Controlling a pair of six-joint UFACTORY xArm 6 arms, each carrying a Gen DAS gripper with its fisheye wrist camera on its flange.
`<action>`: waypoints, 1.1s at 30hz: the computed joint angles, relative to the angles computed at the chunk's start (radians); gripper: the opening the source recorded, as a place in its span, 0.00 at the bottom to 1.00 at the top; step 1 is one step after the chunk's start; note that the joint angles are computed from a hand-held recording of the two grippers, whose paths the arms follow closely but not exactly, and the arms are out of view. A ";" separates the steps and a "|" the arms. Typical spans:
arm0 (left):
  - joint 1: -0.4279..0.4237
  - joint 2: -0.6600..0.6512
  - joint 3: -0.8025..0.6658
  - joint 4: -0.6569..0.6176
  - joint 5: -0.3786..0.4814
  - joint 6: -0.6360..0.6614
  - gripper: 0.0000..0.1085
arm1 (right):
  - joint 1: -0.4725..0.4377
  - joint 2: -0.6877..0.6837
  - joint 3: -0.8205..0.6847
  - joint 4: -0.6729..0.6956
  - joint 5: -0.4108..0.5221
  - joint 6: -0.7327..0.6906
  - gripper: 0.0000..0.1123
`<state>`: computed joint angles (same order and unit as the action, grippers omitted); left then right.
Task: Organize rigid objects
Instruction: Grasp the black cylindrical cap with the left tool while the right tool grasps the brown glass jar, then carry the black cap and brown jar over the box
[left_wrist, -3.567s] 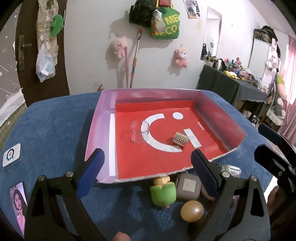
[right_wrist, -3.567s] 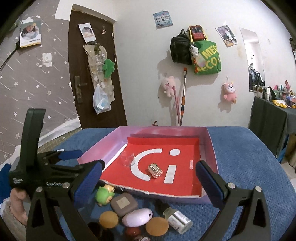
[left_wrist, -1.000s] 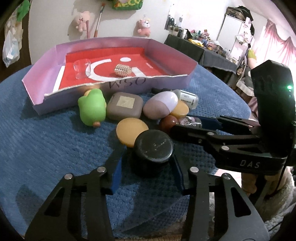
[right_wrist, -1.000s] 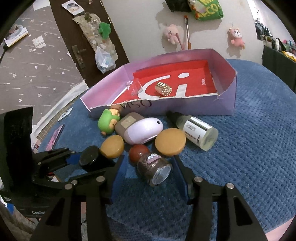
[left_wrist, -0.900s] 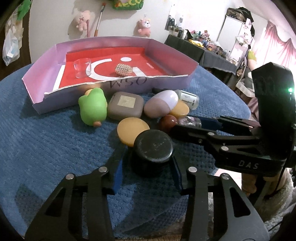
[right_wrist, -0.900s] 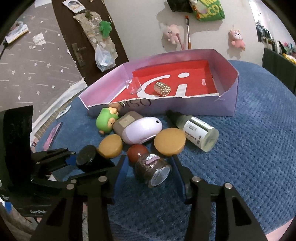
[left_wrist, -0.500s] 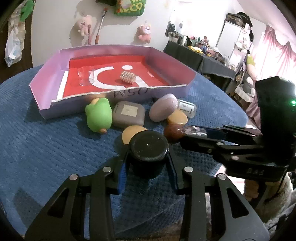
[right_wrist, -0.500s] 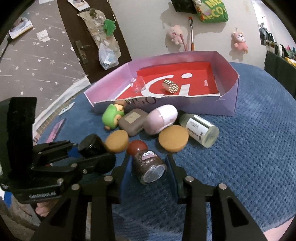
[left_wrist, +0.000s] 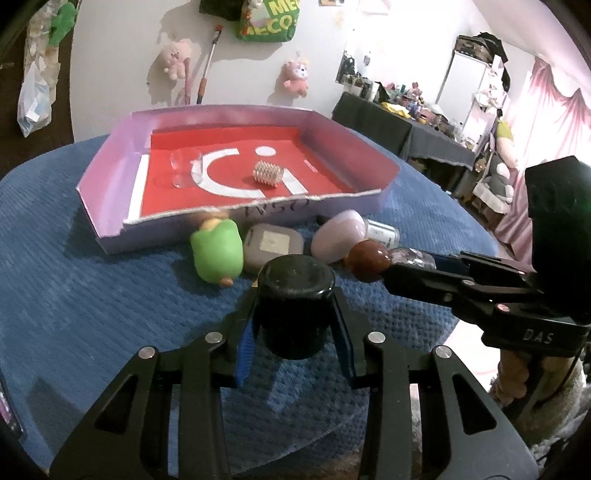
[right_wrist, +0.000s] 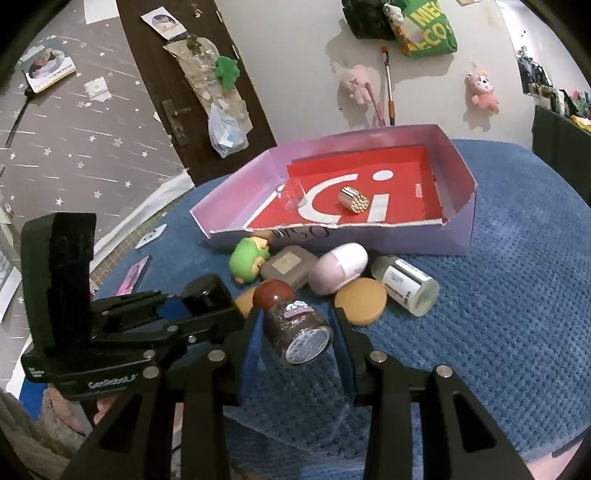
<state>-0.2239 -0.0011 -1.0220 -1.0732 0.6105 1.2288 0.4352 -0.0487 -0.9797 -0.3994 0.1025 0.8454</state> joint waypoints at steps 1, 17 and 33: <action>0.002 0.000 -0.004 -0.003 0.000 0.000 0.32 | -0.001 0.000 -0.001 0.014 -0.007 -0.013 0.35; 0.008 0.046 -0.079 -0.022 -0.029 0.007 0.32 | -0.012 0.022 -0.046 0.085 -0.009 -0.089 0.35; 0.002 0.124 -0.209 0.003 -0.028 -0.033 0.32 | -0.037 0.075 -0.124 0.186 0.008 -0.210 0.35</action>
<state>-0.2222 0.1227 -1.2306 -1.0699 0.5820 1.1960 0.3981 0.0260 -1.1034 -0.2137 0.1106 0.6351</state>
